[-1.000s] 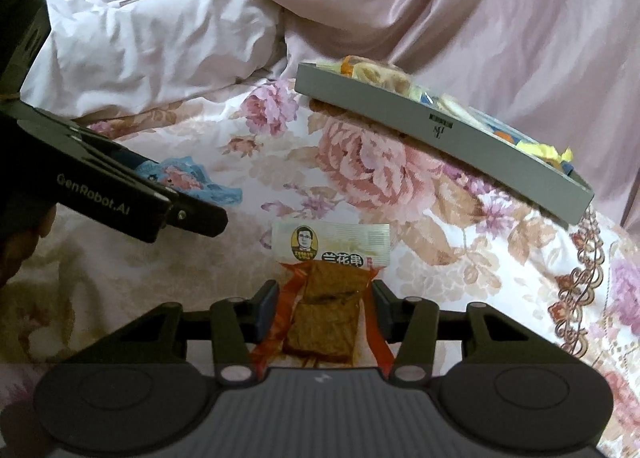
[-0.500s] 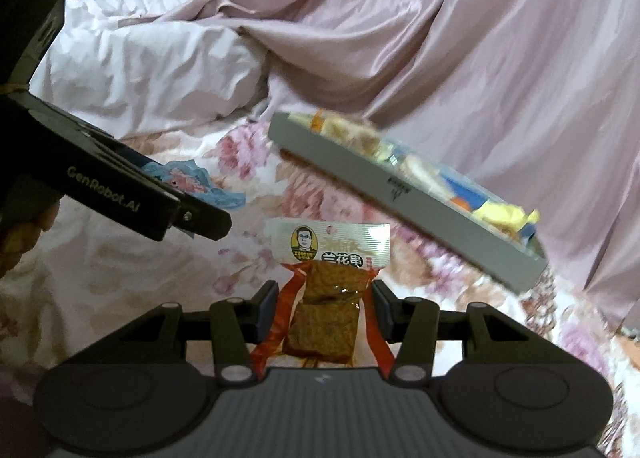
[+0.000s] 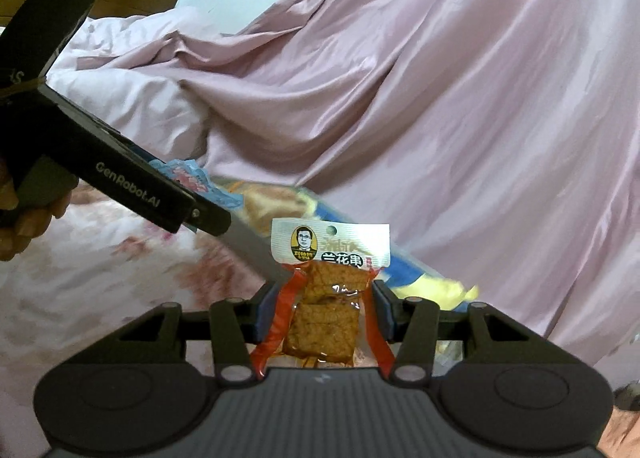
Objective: Organize snacks
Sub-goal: 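Carry the blue packet and tofu strip packet over the grey tray with both tools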
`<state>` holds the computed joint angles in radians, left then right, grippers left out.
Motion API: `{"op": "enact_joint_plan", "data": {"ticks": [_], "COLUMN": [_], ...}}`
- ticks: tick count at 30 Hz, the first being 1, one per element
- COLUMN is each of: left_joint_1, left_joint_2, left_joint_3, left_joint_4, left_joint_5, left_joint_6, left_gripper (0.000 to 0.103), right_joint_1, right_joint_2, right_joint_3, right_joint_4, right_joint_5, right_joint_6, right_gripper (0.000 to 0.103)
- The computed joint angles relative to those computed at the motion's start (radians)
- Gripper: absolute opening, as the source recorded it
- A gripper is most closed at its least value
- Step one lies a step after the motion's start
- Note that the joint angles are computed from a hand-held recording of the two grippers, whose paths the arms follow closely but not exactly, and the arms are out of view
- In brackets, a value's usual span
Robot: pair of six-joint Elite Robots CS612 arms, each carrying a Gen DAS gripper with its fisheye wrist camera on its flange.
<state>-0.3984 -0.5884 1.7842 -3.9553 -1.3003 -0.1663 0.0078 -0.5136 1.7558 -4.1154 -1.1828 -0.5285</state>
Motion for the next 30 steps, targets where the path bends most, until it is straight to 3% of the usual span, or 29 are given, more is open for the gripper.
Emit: {"op": "enact_joint_plan", "data": {"ticks": [13, 25, 30], "left_joint_1": [0.029, 0.036, 0.032], "left_joint_2": [0.049, 0.099, 0.107], "left_joint_3": [-0.202, -0.346, -0.374], "left_joint_4": [0.113, 0.28, 0.322], "left_joint_5": [-0.038, -0.075, -0.074], "left_joint_6": [0.021, -0.056, -0.045], "left_gripper": [0.089, 0.089, 0.089], "right_joint_1": [-0.001, 0.011, 0.017], "right_joint_2": [0.029, 0.077, 0.093], "right_joint_3": [-0.171, -0.296, -0.332], "right_joint_4": [0.085, 0.189, 0.229], "right_joint_5": [-0.077, -0.159, -0.179], "right_joint_6": [0.049, 0.107, 0.136], "right_gripper": [0.055, 0.055, 0.055]}}
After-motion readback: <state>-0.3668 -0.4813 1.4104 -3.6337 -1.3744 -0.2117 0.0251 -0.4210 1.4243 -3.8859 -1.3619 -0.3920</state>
